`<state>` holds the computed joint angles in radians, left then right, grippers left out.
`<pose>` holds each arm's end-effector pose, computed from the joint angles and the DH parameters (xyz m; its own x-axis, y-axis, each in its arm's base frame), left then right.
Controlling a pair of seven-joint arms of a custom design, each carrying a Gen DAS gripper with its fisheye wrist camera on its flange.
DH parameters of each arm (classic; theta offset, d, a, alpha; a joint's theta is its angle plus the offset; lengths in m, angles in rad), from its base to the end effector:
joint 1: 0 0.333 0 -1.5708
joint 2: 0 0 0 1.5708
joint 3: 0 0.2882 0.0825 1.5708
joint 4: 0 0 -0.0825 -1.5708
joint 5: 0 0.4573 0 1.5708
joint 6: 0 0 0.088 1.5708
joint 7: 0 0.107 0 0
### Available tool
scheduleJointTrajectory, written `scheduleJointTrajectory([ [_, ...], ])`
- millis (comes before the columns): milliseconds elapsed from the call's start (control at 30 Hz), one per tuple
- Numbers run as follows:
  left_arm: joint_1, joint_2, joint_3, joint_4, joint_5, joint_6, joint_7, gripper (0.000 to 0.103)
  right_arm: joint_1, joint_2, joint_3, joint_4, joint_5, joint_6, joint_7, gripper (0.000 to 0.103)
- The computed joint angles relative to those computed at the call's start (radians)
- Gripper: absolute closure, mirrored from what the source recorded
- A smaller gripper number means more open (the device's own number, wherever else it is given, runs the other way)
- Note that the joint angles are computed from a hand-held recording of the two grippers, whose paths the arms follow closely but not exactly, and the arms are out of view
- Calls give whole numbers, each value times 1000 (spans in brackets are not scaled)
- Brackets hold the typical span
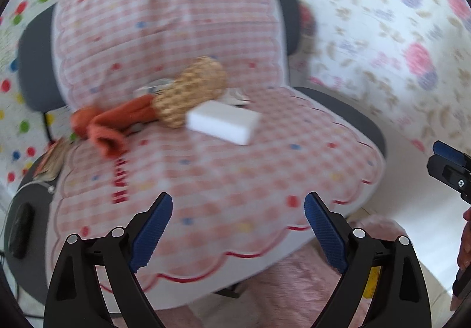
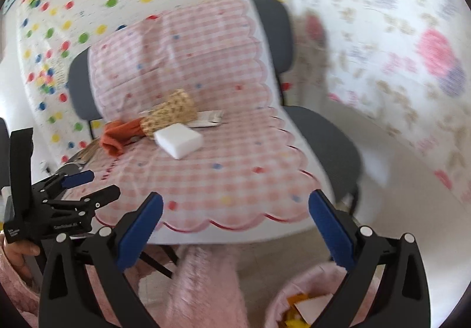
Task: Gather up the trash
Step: 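Move both grippers back over the chair seat, then grasp the white sponge block with the right gripper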
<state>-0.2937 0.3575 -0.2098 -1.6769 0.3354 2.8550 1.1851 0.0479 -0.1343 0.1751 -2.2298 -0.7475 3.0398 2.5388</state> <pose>0.6658 -0.3671 0.4386 -0.3693 -0.9275 0.0577 -0.6369 0.2074 -0.7425 0.5816 0.1874 0.4603 0.0381 -0.9919 -0.1216 -0.5704 0.0783 -0.8176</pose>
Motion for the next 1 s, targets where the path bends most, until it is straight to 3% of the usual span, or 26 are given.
scheduleJointTrajectory([
  [233,-14,13,85,32,93,-64,-159,12,104,197,-62,194,145,-37,-239,7],
  [333,-12,34,100,66,138,-94,-204,12,127,285,-69,283,240,-72,-374,7],
  [400,-9,53,104,95,159,-110,-221,12,114,343,-41,342,356,-78,-514,7],
  [500,-3,94,103,154,169,-146,-222,12,98,424,-6,439,476,-111,-688,13],
  [700,7,175,98,253,139,-182,-235,12,114,578,0,634,619,-180,-863,29],
  [833,9,222,96,324,116,-217,-204,13,123,663,2,748,701,-209,-976,28],
  [1000,19,257,94,375,95,-200,-165,13,138,800,-3,957,785,-312,-1104,14],
])
